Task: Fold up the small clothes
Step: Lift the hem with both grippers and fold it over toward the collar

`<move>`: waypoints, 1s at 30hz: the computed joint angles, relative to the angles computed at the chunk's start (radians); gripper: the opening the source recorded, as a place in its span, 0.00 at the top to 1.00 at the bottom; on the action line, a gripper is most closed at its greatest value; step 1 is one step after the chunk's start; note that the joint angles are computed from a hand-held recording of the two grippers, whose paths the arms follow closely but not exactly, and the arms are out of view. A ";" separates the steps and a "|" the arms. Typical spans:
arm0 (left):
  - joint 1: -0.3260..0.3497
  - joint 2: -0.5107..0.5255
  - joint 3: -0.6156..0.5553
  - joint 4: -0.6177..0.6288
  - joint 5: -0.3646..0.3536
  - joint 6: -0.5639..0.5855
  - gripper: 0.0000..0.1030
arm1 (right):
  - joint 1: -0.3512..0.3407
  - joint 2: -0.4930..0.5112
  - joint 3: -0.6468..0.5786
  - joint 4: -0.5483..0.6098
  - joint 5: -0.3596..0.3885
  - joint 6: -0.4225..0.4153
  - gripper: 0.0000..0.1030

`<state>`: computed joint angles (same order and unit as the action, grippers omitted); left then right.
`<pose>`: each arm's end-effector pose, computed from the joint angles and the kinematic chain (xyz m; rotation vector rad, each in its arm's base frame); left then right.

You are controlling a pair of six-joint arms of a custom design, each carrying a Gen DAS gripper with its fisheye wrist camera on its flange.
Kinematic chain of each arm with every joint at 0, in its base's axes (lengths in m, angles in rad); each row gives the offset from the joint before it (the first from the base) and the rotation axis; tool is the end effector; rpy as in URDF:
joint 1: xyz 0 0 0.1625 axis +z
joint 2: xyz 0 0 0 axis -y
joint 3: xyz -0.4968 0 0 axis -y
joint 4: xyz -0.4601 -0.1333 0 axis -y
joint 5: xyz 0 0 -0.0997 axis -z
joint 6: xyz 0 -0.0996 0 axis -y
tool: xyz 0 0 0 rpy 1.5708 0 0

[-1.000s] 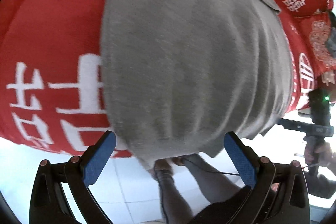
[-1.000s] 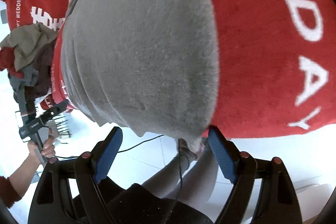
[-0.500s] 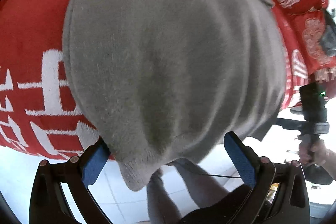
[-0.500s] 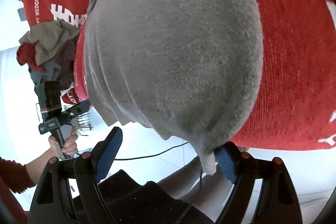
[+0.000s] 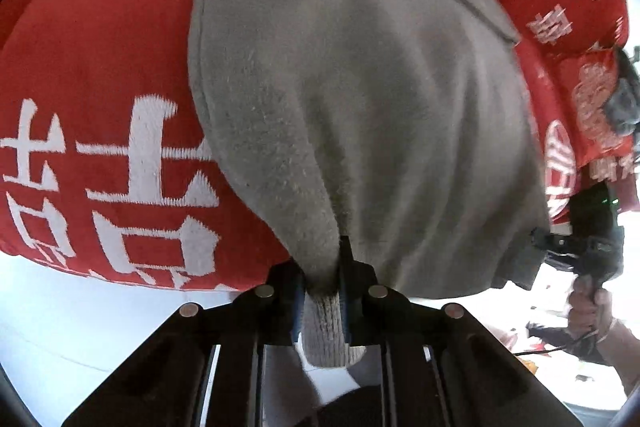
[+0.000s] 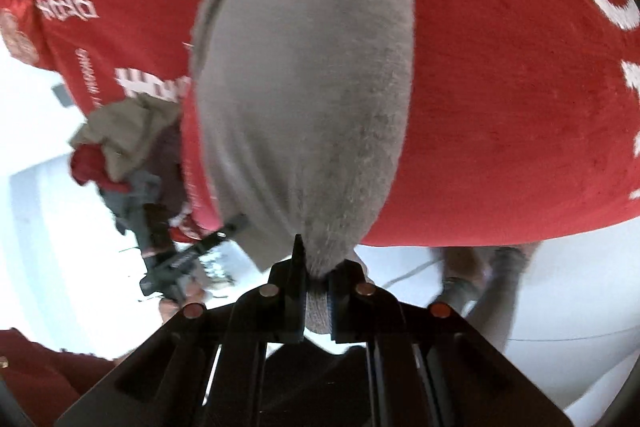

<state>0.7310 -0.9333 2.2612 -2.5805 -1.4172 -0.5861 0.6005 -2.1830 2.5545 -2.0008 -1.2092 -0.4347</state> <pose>-0.2509 -0.4245 -0.0095 0.3901 2.7847 0.1997 -0.1095 -0.2793 0.3149 0.7461 2.7772 -0.4039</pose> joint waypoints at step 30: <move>0.187 0.400 -0.745 0.009 0.275 0.090 0.86 | 0.327 0.662 -0.610 -0.408 0.236 0.423 0.92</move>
<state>0.9180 -0.5330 1.5160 -2.5711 -1.1419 -0.4961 0.9278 -1.5215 1.9445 -2.4086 -0.9729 -0.0115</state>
